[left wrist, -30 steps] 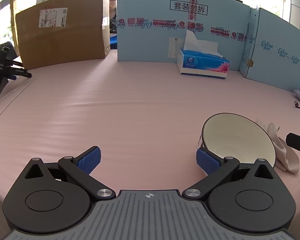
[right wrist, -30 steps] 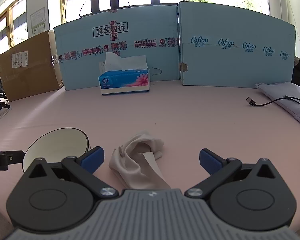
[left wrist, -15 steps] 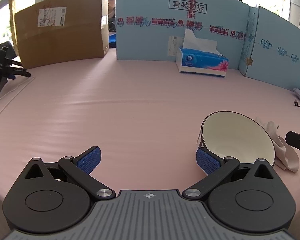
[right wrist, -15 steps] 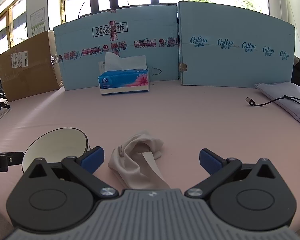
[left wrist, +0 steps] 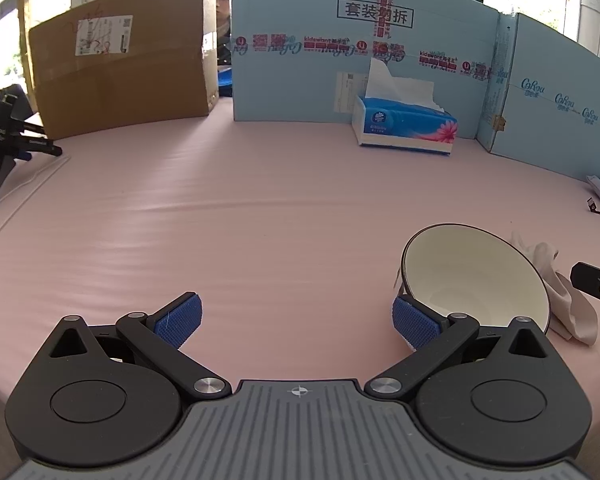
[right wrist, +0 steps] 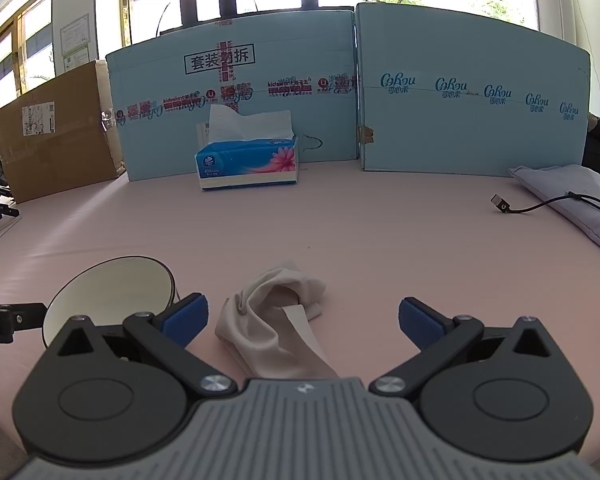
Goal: Clean bowl
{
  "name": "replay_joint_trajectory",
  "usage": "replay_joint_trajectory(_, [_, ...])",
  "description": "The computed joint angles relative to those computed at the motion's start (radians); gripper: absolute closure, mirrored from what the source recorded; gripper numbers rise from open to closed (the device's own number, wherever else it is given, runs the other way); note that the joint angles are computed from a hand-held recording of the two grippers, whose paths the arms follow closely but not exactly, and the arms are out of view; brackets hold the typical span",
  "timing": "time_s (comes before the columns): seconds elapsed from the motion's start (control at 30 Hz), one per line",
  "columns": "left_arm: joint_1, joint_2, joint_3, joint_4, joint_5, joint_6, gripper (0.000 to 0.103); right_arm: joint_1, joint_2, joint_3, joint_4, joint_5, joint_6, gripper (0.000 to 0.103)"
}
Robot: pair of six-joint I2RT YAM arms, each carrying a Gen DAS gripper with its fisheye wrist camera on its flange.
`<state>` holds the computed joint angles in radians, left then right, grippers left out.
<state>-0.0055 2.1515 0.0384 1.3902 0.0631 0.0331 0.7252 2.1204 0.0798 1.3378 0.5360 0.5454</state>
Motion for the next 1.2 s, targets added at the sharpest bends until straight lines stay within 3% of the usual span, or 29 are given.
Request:
replay_joint_trajectory(0.4, [0.025,0.004,0.008,-0.007,0.016,-0.027,0.000,-0.004,-0.001,0.004,-0.010,-0.005,-0.003,0.000])
replay_joint_trajectory(1.2, [0.029,0.075,0.001,0.088,0.011,-0.050,0.000,-0.001,-0.011,0.004,-0.024,-0.004,-0.005,0.000])
